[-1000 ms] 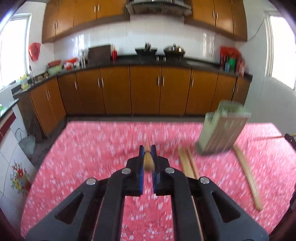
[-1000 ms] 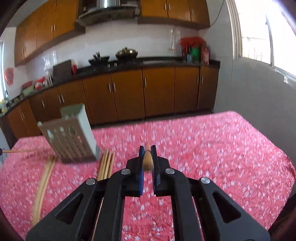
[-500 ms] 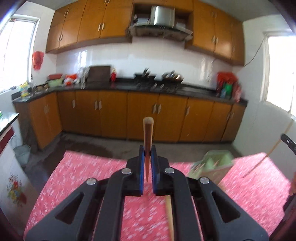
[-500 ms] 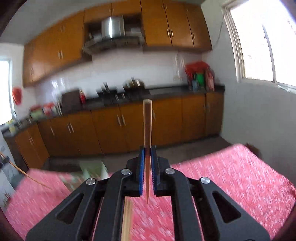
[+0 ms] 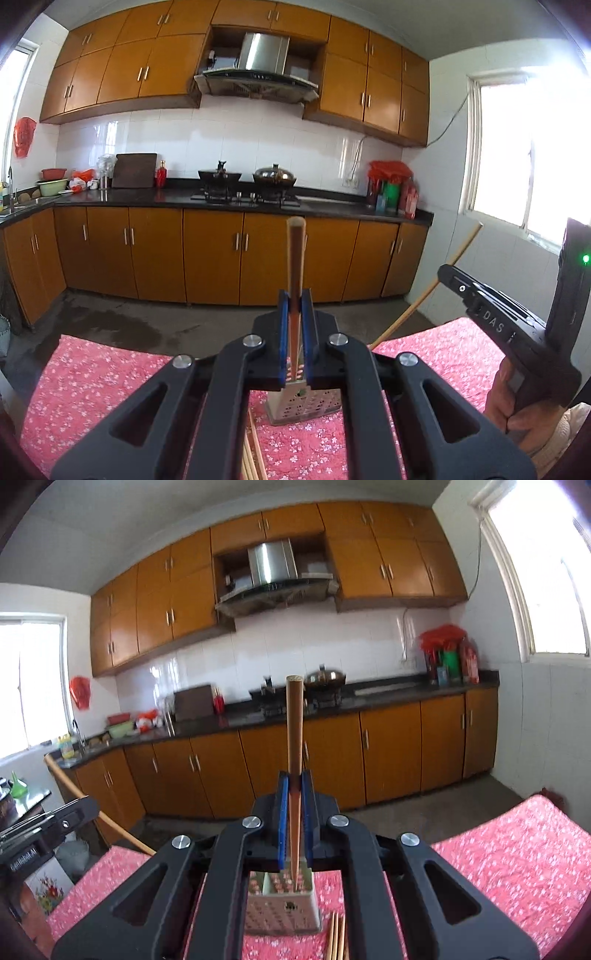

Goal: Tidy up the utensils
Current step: 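Open both grippers to drop the chopsticks into the utensil holder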

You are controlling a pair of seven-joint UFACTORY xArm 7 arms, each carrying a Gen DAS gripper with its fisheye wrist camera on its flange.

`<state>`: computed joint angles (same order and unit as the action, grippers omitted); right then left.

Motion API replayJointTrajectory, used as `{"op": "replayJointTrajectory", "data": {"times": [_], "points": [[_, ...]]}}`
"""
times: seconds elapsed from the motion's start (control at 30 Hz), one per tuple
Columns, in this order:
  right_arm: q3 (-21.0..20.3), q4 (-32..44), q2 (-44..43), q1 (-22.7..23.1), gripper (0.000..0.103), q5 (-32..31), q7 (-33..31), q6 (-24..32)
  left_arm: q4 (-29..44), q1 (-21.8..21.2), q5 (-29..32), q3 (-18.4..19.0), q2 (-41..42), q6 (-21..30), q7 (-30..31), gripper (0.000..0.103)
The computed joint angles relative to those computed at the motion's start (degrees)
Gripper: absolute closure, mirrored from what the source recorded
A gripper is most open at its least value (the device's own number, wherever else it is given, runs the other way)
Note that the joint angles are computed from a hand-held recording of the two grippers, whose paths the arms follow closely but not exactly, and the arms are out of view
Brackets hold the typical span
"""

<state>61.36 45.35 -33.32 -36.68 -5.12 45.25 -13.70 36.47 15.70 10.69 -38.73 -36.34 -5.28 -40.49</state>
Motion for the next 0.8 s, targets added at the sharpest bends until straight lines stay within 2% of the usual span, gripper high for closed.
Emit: {"op": "replayJointTrajectory", "data": {"times": [0.1,0.23,0.27,0.3,0.33,0.4,0.47,0.53,0.6,0.67,0.77,0.8], "points": [[1.5,0.3,1.5,-0.7,0.095,-0.4,0.2,1.0,1.3,6.3,0.0,-6.2,2.6,-2.2,-1.6,0.095],[1.8,0.2,2.4,-0.4,0.094,-1.4,0.5,1.7,2.3,10.2,0.0,-9.7,3.9,-1.5,-2.0,0.095],[1.6,0.3,3.0,0.1,0.091,-1.7,0.3,1.8,2.3,10.8,-0.1,-10.2,3.9,-1.3,-2.5,0.093],[0.9,0.1,3.3,0.9,0.082,-2.0,0.1,1.8,2.2,10.9,-0.1,-10.2,3.8,-1.3,-2.8,0.090],[0.2,-0.4,2.8,1.6,0.069,-1.7,0.3,1.6,2.0,10.5,-0.1,-9.6,3.9,-1.4,-2.9,0.084],[-1.5,-1.8,0.6,2.8,0.065,-1.1,0.5,0.7,0.6,9.6,-0.6,-8.7,2.0,-1.6,-3.7,0.073],[-3.7,-3.3,-1.2,4.8,0.065,-0.4,0.6,0.4,-0.6,8.0,-1.0,-6.7,0.5,-1.7,-4.0,0.070],[-6.4,-5.6,-3.4,6.8,0.065,0.5,0.8,0.1,-2.7,4.7,-1.6,-2.8,-1.4,-1.8,-4.0,0.066],[-9.4,-8.7,-6.4,9.5,0.065,1.6,1.5,2.0,-5.4,2.4,-2.4,0.1,-4.5,-1.6,-4.1,0.061],[-11.3,-11.2,-7.2,11.6,0.065,1.4,1.9,4.4,-8.6,0.5,-2.8,2.2,-8.5,0.4,-4.4,0.060],[-15.1,-13.9,-2.0,16.7,0.065,-1.6,0.8,10.5,-13.3,-2.0,-2.1,4.4,-12.4,4.1,-4.4,0.059],[-16.6,-14.6,1.5,18.9,0.069,-2.6,0.0,11.7,-14.5,-2.9,-1.6,5.1,-12.6,5.3,-4.2,0.059]]}}
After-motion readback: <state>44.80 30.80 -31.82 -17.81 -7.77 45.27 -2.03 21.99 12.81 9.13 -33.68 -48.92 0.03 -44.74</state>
